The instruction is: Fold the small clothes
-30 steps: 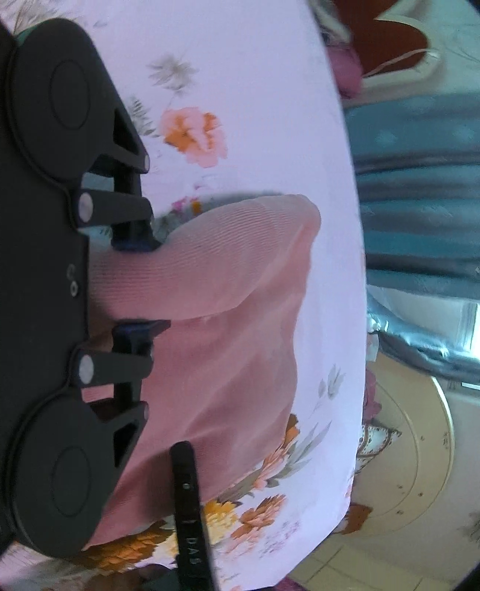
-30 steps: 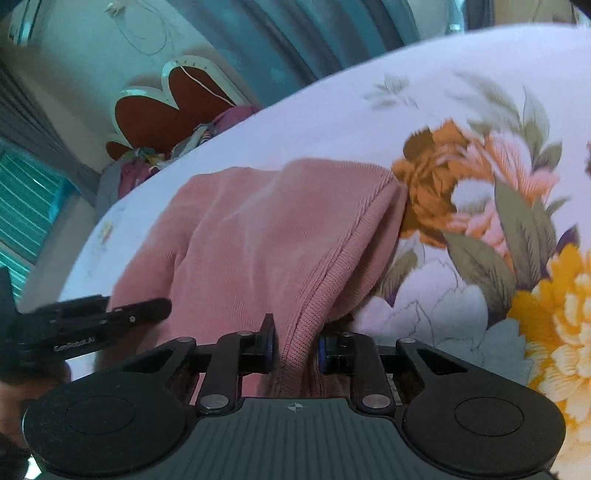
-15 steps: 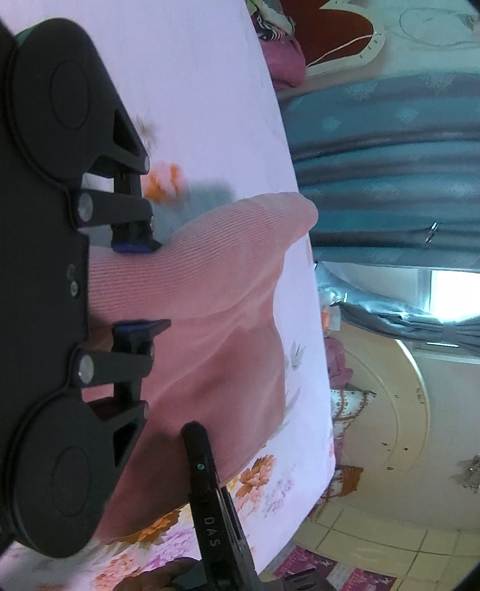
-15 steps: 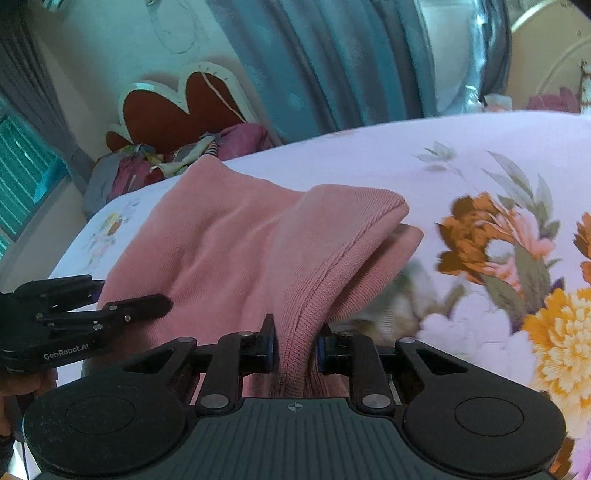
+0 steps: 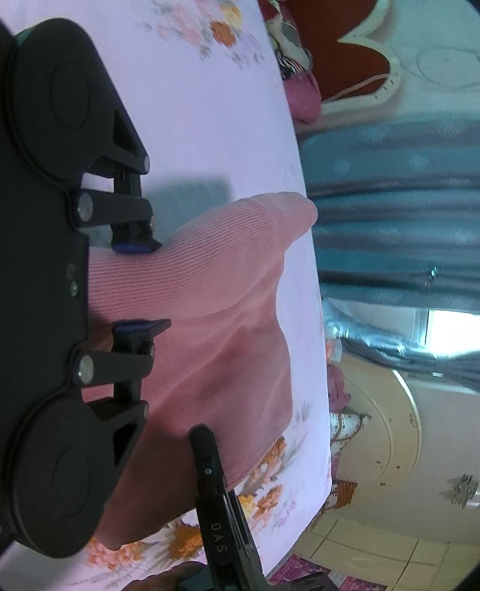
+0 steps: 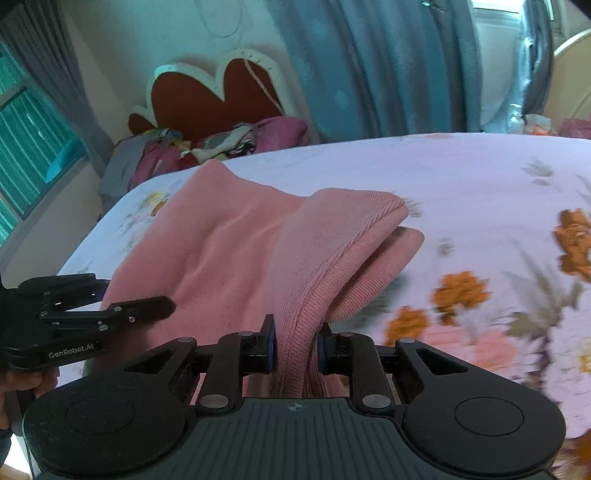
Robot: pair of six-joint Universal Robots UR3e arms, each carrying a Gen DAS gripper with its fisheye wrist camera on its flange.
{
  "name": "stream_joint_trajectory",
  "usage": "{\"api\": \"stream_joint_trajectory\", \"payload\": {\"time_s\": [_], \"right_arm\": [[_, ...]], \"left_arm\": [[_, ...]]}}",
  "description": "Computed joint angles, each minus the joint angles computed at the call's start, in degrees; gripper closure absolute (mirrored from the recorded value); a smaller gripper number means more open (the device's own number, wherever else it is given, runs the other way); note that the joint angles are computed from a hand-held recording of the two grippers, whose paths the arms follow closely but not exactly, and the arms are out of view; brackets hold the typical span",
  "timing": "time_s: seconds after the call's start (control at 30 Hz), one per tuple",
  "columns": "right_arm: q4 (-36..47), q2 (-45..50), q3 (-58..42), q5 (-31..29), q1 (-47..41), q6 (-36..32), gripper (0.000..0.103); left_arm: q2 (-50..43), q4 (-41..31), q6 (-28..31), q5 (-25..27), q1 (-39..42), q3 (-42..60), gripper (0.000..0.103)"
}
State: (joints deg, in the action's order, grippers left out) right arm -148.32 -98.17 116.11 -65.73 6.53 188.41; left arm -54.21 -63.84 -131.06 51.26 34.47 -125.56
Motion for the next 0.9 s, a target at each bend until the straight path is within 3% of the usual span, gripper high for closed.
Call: {"api": "stream_joint_trajectory", "payload": {"time_s": [0.1,0.23,0.33,0.43,0.53,0.6,0.63,0.67,0.73,0.8,0.83,0.9], "right_arm": [[-4.0,7.1,-4.1,-3.2,6.0,4.5,0.083],[-6.7,14.7,-8.2,-5.4,10.3,7.5,0.083],[-6.9,20.0,-10.3,-6.1,11.6,9.7,0.083],[-8.5,23.7,-9.4,-6.5,11.3,11.8,0.083],[-12.7,24.6,-6.0,-4.4,9.5,13.4,0.083],[-12.1,24.5,-6.2,-3.9,9.0,12.9,0.083],[-11.5,24.3,-6.5,-3.7,8.8,12.3,0.083],[-11.0,23.6,-6.5,-3.7,8.7,11.7,0.076],[-10.2,21.0,-7.3,-12.4,11.9,11.4,0.058],[-13.4,18.8,-6.6,-20.2,14.7,9.3,0.058],[-13.5,18.8,-7.5,-21.5,15.5,8.7,0.059],[-13.2,21.0,-10.9,-20.4,15.9,6.9,0.070]], "left_arm": [[0.9,-5.7,6.0,-1.8,6.6,-0.3,0.072],[-1.4,-7.7,10.4,-2.3,12.0,-1.2,0.072],[-6.4,-5.3,11.1,-0.9,13.4,-2.3,0.071],[-11.1,-1.3,10.3,-0.6,14.9,-4.9,0.063],[-12.6,-1.2,10.8,-2.2,17.1,-5.6,0.050],[-12.9,1.0,10.5,-1.9,17.1,-6.0,0.028],[-12.6,1.9,10.3,-1.2,17.2,-6.1,0.023],[-11.4,0.5,11.7,-1.3,18.6,-5.9,0.022],[-7.3,-8.0,17.9,-5.9,24.6,-4.6,0.035],[-7.1,-12.9,22.0,-9.8,27.1,-1.8,0.048],[-8.6,-11.8,21.7,-10.6,26.0,-0.9,0.049],[-13.4,-6.1,18.4,-10.2,21.5,0.9,0.055]]}}
